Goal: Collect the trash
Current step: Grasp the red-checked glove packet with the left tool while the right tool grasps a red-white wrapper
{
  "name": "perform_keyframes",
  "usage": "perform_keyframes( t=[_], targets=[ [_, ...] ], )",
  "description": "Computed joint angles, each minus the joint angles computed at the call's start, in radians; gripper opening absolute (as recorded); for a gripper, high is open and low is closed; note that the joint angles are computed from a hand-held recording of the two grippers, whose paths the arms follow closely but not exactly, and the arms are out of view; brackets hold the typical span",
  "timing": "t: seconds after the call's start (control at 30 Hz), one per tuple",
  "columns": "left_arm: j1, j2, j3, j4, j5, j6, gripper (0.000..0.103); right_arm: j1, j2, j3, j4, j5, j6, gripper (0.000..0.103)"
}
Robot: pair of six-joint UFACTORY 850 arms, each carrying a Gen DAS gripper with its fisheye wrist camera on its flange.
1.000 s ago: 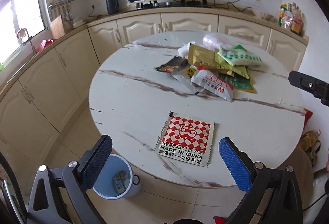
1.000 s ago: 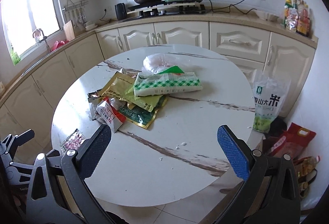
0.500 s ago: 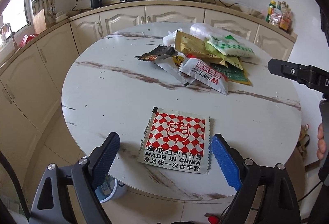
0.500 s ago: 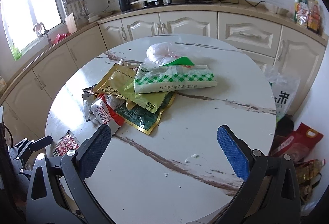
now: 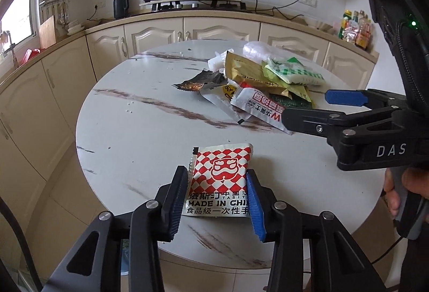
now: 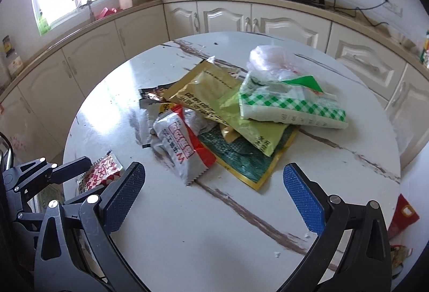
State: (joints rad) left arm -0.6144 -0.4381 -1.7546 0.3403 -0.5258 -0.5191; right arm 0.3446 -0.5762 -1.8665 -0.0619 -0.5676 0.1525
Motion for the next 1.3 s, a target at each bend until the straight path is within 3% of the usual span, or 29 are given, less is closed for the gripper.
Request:
perform_keyframes(
  t=[0.13,0.23,0.3,0.43,0.5,0.6,0.63,1.0,1.3],
  targets=[
    [0.009,0.018,0.025,-0.042,0.034,0.023,0.030,0.008,-0.045,-0.060,0.045,-0.026,-0.091,0.099],
    [0.024,0.042,0.055,-0.116,0.065,0.069,0.026,0.013,-0.081,-0.106,0.046,-0.058,-0.120,0.081],
    [0.039,0.059,0.073,-0.211,0.091,0.133,0.006,0.012,-0.108,-0.144,0.055,-0.088,-0.137,0.074],
    [0.049,0.052,0.056,-0.265,0.075,0.159,0.005,0.014,-0.130,-0.174,0.031,-0.113,-0.144,0.061],
    [0.047,0.053,0.054,-0.259,0.069,0.154,0.005,0.013,-0.140,-0.186,0.038,-0.132,-0.168,0.044],
    [0.047,0.050,0.048,-0.279,0.070,0.155,0.005,0.011,-0.131,-0.170,0.068,-0.122,-0.212,0.034],
    [0.046,0.052,0.049,-0.275,0.074,0.146,0.004,0.011,-0.127,-0.165,0.067,-0.118,-0.213,0.021],
    [0.025,0.094,0.067,-0.253,0.104,0.118,0.002,0.000,0.017,-0.005,0.171,0.003,-0.253,0.015],
    [0.020,0.211,0.175,-0.074,0.152,-0.065,0.002,0.060,0.046,-0.014,0.230,0.027,-0.286,0.015]
  ],
)
